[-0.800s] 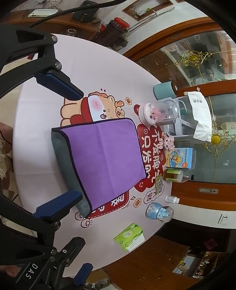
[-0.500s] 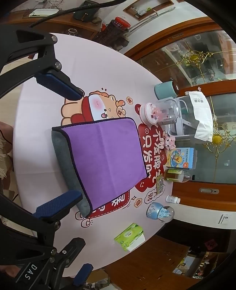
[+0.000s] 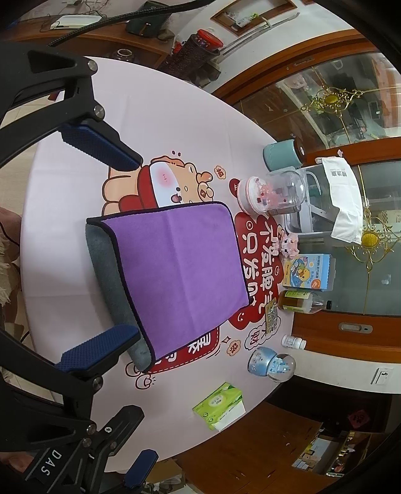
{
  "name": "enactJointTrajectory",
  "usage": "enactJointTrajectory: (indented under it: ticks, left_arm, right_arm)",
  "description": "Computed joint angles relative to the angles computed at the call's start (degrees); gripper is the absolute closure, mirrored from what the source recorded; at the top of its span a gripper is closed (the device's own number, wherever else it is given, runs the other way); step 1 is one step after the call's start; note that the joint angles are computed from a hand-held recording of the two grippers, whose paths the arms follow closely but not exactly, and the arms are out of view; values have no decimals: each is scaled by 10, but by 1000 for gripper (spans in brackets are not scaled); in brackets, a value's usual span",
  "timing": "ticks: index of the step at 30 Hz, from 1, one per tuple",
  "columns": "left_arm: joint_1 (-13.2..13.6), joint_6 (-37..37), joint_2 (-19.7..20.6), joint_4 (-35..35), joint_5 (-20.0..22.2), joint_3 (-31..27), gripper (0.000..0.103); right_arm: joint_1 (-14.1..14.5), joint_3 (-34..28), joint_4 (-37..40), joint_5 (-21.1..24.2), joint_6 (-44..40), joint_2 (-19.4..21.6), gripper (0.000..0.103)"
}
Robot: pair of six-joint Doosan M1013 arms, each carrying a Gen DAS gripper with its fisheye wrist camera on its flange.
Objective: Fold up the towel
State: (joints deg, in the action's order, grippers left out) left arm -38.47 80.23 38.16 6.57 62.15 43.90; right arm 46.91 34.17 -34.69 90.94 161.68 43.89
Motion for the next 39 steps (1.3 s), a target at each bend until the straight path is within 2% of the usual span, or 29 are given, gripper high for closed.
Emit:
enactJointTrajectory:
  ticks: [39]
  left_arm:
    - [3, -3, 3, -2, 5, -8, 4]
  right_arm:
    - [-2, -5, 0, -4, -8, 4, 21]
